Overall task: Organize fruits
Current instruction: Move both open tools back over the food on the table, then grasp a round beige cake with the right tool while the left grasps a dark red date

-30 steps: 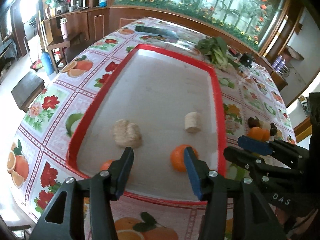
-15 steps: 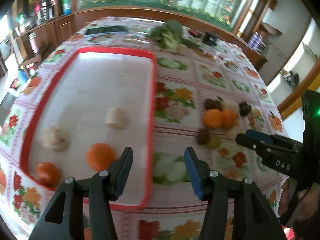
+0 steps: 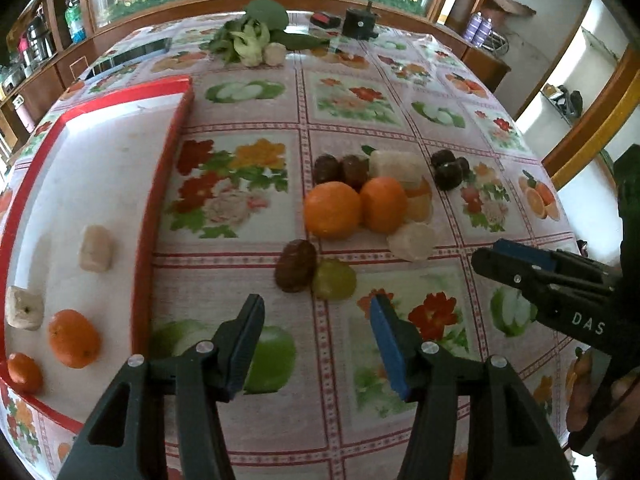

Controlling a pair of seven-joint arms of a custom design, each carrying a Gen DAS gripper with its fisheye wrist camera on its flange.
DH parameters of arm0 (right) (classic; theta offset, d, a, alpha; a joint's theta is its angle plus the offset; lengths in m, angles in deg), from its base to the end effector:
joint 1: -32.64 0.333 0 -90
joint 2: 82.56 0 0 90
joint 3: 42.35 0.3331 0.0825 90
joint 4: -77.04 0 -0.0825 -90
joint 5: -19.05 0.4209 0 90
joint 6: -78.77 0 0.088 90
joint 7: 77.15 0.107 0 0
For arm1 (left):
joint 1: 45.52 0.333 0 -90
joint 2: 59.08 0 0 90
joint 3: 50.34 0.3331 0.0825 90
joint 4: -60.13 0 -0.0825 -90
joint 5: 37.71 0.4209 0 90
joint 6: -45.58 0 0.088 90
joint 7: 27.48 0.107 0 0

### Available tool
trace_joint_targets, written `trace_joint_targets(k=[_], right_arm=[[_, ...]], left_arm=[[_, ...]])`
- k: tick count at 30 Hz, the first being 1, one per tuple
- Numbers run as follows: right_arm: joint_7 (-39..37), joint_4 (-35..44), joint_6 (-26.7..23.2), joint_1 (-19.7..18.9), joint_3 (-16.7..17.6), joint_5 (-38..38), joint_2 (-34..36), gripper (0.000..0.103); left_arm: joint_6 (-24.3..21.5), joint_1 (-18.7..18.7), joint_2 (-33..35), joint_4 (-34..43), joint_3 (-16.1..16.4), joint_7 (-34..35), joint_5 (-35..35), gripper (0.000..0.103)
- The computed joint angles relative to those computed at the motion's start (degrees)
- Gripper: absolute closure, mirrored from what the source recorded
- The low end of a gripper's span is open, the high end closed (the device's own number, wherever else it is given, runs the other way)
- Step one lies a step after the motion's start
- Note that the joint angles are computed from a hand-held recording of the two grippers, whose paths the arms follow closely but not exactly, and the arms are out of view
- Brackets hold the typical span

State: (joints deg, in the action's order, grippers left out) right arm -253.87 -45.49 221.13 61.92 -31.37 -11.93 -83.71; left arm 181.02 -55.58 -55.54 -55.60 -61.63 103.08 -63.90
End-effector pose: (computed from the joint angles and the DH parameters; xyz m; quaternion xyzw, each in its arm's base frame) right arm 0.4548 0.3887 0.4498 -0.4698 0.8417 -0.1215 0.2369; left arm 0.5809 -0.2312 0.4502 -0.3680 0.9007 -0.2308 0.0038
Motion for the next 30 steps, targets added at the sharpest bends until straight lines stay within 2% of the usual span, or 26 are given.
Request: trace_joint_targets(k=[7, 11, 15, 17, 22, 30], right_arm=[[-4.9, 3.2, 4.3, -0.3, -0.6, -1.4, 3.9, 0.061], [-10.9, 5.7, 7.0, -0.6, -0.8, 1.9, 7.1, 0.061], [-12.7, 7.5, 6.6, -0.1, -1.4, 1.0, 8.8, 0.062], [-13.4, 8.3, 4.9, 0.2, -1.6, 0.4, 9.2, 0.074], [-11.3, 7.2, 1.7, 1.1, -1.9, -2.9, 7.5, 0.074], [-7.3, 2.8, 1.6, 0.3, -1.3, -3.5, 3.9, 0.074]], left_arm=[[0.6, 0.1, -0.8, -0.8, 0.2, 0.2, 1.1, 0.045], [1.0, 0.5, -1.0, -0.7, 0.5, 0.1, 0.7, 0.044], [0.9, 0.7, -0.7, -0.5, 0.6, -0.5, 0.6, 0.041], [-0.4, 0.8, -0.2, 0.1, 0.5, -0.9, 0.5, 0.041], [-2.0, 0.4, 0.2, 0.4, 0.2, -0.8, 0.4, 0.041], [-1.7, -0.3, 1.9, 1.9, -0.1, -3.0, 0.6, 0.042]])
